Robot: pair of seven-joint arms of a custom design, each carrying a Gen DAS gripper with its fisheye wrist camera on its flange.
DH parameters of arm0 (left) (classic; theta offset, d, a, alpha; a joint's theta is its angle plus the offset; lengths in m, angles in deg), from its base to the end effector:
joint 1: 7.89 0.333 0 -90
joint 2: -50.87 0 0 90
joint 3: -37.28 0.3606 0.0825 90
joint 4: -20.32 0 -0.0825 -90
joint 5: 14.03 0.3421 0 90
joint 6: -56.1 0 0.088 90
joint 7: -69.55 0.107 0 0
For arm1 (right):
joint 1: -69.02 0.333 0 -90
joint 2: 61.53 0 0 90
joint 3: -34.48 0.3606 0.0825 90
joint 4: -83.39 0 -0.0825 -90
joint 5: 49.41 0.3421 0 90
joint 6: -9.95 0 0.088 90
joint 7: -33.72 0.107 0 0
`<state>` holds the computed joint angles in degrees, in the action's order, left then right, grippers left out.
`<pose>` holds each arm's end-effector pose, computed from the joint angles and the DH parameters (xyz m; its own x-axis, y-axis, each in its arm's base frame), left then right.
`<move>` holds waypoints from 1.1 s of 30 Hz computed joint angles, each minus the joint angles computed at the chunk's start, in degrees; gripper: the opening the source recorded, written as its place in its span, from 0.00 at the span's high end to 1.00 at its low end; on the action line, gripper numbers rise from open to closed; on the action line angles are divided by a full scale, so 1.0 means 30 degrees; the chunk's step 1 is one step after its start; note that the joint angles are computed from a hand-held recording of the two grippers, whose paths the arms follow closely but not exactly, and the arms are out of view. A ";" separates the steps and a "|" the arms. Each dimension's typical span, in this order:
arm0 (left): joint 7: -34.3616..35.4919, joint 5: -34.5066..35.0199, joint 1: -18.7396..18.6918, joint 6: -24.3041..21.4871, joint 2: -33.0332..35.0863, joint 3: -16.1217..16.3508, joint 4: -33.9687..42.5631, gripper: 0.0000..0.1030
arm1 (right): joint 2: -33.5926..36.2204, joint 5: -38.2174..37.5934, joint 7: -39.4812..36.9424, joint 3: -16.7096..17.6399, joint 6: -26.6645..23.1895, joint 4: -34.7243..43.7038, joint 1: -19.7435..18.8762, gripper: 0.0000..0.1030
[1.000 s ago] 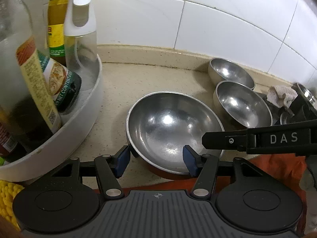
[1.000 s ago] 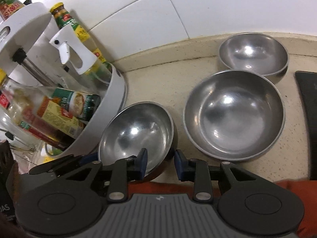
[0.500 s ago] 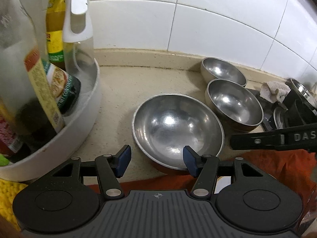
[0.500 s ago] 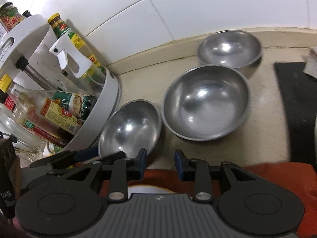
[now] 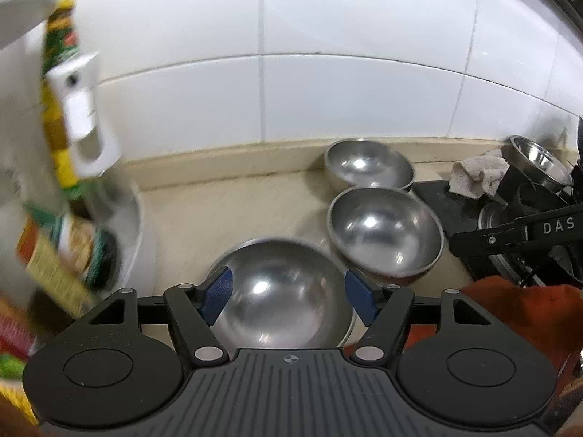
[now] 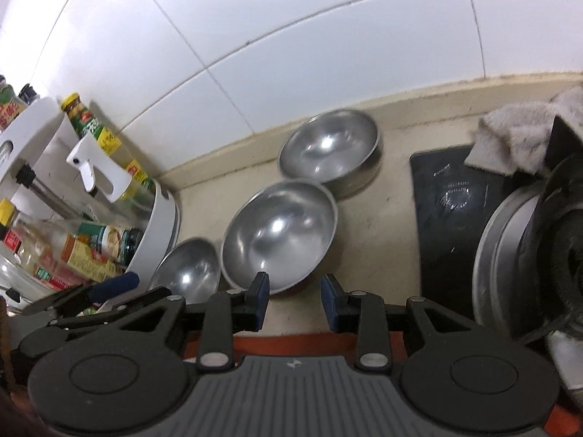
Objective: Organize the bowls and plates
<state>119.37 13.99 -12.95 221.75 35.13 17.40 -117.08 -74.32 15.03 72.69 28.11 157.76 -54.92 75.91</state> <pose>0.3937 -0.2309 0.5608 -0.1813 -0.9833 -0.0131 -0.6789 0.1348 -0.7218 0.4437 -0.0145 0.4966 0.1818 -0.8510 -0.4927 -0.8162 0.1488 -0.5583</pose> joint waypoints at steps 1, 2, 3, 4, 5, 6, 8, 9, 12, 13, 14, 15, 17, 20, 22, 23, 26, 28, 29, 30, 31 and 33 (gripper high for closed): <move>0.0096 0.0163 0.0030 -0.0050 0.0346 -0.0112 0.0379 0.27 | 0.0108 -0.0039 0.0076 -0.0022 0.0006 0.0137 -0.0036 0.72; 0.0178 0.0365 0.0028 -0.0020 0.0647 -0.0157 0.0660 0.27 | 0.0216 -0.0040 0.0151 -0.0047 0.0003 0.0272 -0.0076 0.72; 0.0183 0.0624 0.0043 -0.0111 0.1025 -0.0236 0.1057 0.26 | 0.0295 0.0061 0.0073 -0.0097 -0.0033 0.0378 -0.0107 0.72; 0.0169 0.0798 -0.0026 -0.0180 0.1352 -0.0219 0.1373 0.23 | 0.0385 0.0191 -0.0063 -0.0155 -0.0080 0.0513 -0.0150 0.71; 0.0394 0.0741 -0.0251 -0.0132 0.1767 -0.0044 0.1712 0.20 | 0.0434 0.0275 -0.0095 -0.0132 -0.0024 0.0578 -0.0189 0.68; 0.0625 0.0586 -0.0502 -0.0012 0.2150 0.0173 0.1964 0.19 | 0.0528 0.0340 -0.0135 -0.0150 -0.0025 0.0677 -0.0247 0.66; 0.1527 -0.0132 -0.1138 -0.0093 0.2888 0.0662 0.2577 0.19 | 0.0787 0.0555 -0.0292 -0.0147 -0.0042 0.0886 -0.0333 0.64; 0.1896 -0.0253 -0.1345 -0.0116 0.3246 0.0836 0.2870 0.18 | 0.0974 0.0599 -0.0299 -0.0123 -0.0070 0.1020 -0.0384 0.64; 0.2108 0.0461 -0.1714 -0.0498 0.4122 0.1096 0.3627 0.17 | 0.1534 0.0904 -0.0206 -0.0009 -0.0175 0.1351 -0.0546 0.63; 0.2322 0.0420 -0.1886 -0.0566 0.4373 0.1252 0.3812 0.17 | 0.1740 0.1018 -0.0185 0.0026 -0.0264 0.1475 -0.0611 0.63; 0.2539 0.0287 -0.2049 -0.0647 0.4598 0.1405 0.3986 0.17 | 0.1938 0.1103 -0.0128 0.0077 -0.0320 0.1579 -0.0683 0.63; 0.2717 0.0120 -0.2196 -0.0696 0.4836 0.1545 0.4169 0.17 | 0.2103 0.1135 -0.0042 0.0153 -0.0325 0.1655 -0.0750 0.63; 0.3408 -0.0562 -0.2453 -0.0589 0.5223 0.1810 0.4402 0.17 | 0.2419 0.1161 0.0089 0.0306 -0.0349 0.1811 -0.0852 0.63; 0.4209 -0.1105 -0.2753 -0.0476 0.5685 0.2063 0.4609 0.19 | 0.2826 0.1236 0.0118 0.0523 -0.0306 0.2000 -0.0953 0.63; 0.4909 -0.1655 -0.2906 -0.0563 0.5932 0.2154 0.4776 0.24 | 0.3039 0.1160 0.0203 0.0718 -0.0122 0.2078 -0.0949 0.63; 0.5220 -0.1947 -0.2970 -0.0611 0.6073 0.2189 0.4862 0.28 | 0.3113 0.1081 0.0280 0.0777 -0.0125 0.2104 -0.0958 0.63; 0.6577 -0.3339 -0.3051 -0.0753 0.6338 0.2208 0.5058 0.39 | 0.3281 0.0831 0.0578 0.0919 -0.0104 0.2157 -0.0974 0.63; 0.7140 -0.3769 -0.3146 -0.0902 0.6556 0.2252 0.5242 0.44 | 0.3366 0.0684 0.0714 0.0989 0.0060 0.2131 -0.0975 0.63; 0.7267 -0.3794 -0.3215 -0.1017 0.6653 0.2289 0.5335 0.47 | 0.3419 0.0642 0.0755 0.0995 0.0076 0.2142 -0.0991 0.64; 0.7518 -0.3955 -0.3259 -0.1074 0.6759 0.2287 0.5423 0.48 | 0.3485 0.0578 0.0778 0.0987 0.0003 0.2162 -0.1020 0.66; 0.7883 -0.4281 -0.3274 -0.1065 0.6842 0.2252 0.5462 0.49 | 0.3535 0.0502 0.0831 0.0974 -0.0107 0.2178 -0.1060 0.68; 0.8198 -0.4483 -0.3389 -0.1109 0.6953 0.2276 0.5517 0.48 | 0.3636 0.0419 0.0951 0.0953 -0.0504 0.2226 -0.1141 0.71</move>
